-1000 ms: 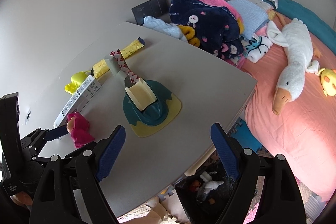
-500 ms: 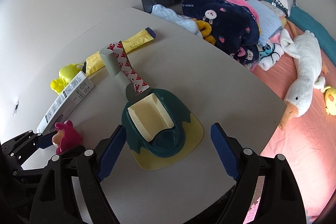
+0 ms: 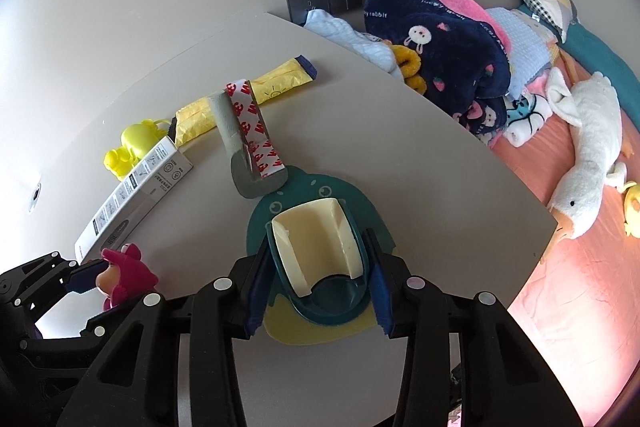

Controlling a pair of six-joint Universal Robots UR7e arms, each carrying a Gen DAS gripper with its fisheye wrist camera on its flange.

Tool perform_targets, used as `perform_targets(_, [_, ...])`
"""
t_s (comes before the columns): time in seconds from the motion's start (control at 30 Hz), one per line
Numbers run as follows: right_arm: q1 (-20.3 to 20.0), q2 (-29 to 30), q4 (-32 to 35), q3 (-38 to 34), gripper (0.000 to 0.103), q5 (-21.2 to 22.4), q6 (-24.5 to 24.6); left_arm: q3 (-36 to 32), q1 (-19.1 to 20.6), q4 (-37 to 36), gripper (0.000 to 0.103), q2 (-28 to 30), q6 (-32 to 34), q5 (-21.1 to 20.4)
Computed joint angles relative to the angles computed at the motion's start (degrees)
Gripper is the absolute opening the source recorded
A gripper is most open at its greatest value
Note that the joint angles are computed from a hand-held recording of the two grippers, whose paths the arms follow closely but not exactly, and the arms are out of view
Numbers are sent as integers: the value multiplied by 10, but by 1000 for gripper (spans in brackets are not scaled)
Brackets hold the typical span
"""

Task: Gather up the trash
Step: 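Carry doll and potty seat over the black bin and open both grippers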

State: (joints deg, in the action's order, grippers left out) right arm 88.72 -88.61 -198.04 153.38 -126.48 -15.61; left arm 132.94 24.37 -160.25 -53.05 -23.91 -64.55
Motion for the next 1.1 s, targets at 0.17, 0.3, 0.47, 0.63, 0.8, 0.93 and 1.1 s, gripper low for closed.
perform_targets(0.17, [36, -28, 13, 9, 44, -22, 16, 4, -12, -7, 45, -6, 0, 2])
perform_targets(0.3, [58, -57, 27, 21, 44, -34, 29, 8, -24, -12, 45, -9, -2, 0])
perform_targets(0.47, [78, -103, 56, 36, 44, -50, 47, 15, -42, -13, 45, -15, -8, -5])
perform_targets(0.63, [100, -153, 94, 50, 44, -67, 66, 21, -64, -15, 45, -18, -18, -12])
perform_targets(0.8, [125, -213, 153, 62, 44, -90, 94, 24, -86, -14, 45, -17, -28, -21])
perform_targets(0.93, [139, -276, 212, 73, 44, -101, 114, 24, -105, -15, 45, -12, -36, -31])
perform_targets(1.1, [147, -359, 282, 85, 44, -112, 132, 20, -128, -19, 45, 0, -40, -44])
